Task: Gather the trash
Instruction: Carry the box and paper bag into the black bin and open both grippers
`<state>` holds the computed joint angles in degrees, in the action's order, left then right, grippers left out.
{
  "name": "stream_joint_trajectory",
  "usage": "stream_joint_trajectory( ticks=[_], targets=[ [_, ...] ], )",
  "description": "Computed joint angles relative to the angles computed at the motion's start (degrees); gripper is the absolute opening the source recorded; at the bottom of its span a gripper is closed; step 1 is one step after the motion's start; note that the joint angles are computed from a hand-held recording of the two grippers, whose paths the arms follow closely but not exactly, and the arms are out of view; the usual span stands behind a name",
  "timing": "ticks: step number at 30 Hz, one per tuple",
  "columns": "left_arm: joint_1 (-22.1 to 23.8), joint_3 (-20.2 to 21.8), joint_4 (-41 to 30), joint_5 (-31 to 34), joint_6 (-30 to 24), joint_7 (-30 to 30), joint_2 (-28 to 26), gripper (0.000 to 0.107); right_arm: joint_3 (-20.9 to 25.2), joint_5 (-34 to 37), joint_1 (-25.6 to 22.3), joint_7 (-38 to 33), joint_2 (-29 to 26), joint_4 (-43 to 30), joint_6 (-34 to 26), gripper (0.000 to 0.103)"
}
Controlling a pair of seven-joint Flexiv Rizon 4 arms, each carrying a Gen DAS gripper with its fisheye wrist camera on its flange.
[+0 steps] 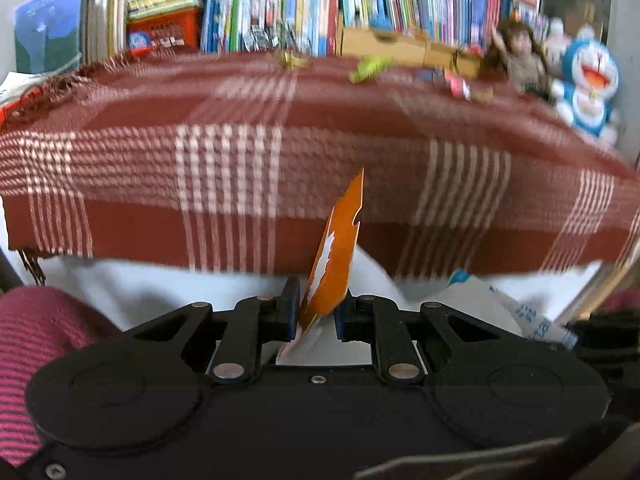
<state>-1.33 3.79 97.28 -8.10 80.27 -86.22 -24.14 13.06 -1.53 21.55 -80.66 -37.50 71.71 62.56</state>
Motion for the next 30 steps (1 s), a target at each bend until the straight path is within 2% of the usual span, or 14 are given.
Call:
stream_joint_trajectory(
  ticks=[2, 4, 10, 14, 16, 18, 23, 30],
  targets=[
    [-1.7, 2.1, -0.9, 1.9, -3.0, -1.4, -0.5, 0.016, 0.5, 0.5, -0.3, -0.2, -0.3, -0.2, -1.4, 0.032],
    [-1.8, 2.2, -1.6, 2.6, -4.8, -2.0, -1.1, 0.016, 1.0, 1.3, -0.6, -0.4, -0.7, -0.7, -2.8, 0.032],
    [-1.3, 1.6, -2.4, 3.9, -5.6, -1.7, -2.3, 0.017, 1.5, 3.5, -0.8, -0.3, -2.0, -2.9, -5.1, 0.034],
    [-2.1, 2.4, -4.0, 5.4, -7.3, -2.3, -2.9, 0.020, 1.3, 4.3, -0.6, -0.2, -2.7, -4.2, -5.5, 0.044],
    [-1.6, 2.0, -4.6, 5.3, -8.1, -2.1, -3.2, 0.021, 1.5, 4.9, -0.9, -0.6, -2.7, -4.3, -5.3, 0.056],
    [-1.2, 1.5, -4.6, 5.0, -8.5, -1.9, -3.2, 0.021, 1.2, 4.9, -0.7, -0.3, -2.7, -4.4, -5.0, 0.057],
    [-0.7, 0.8, -4.2, 4.8, -7.9, -1.0, -3.0, 0.022, -0.6, 3.6, 0.0, 2.3, -1.0, -3.2, -4.1, 0.057],
    [0.1, -0.4, -3.0, 3.0, -7.0, 1.0, -2.6, 0.022, -3.8, -1.7, 1.0, 7.6, 4.9, 1.5, -2.5, 0.060]
  ],
)
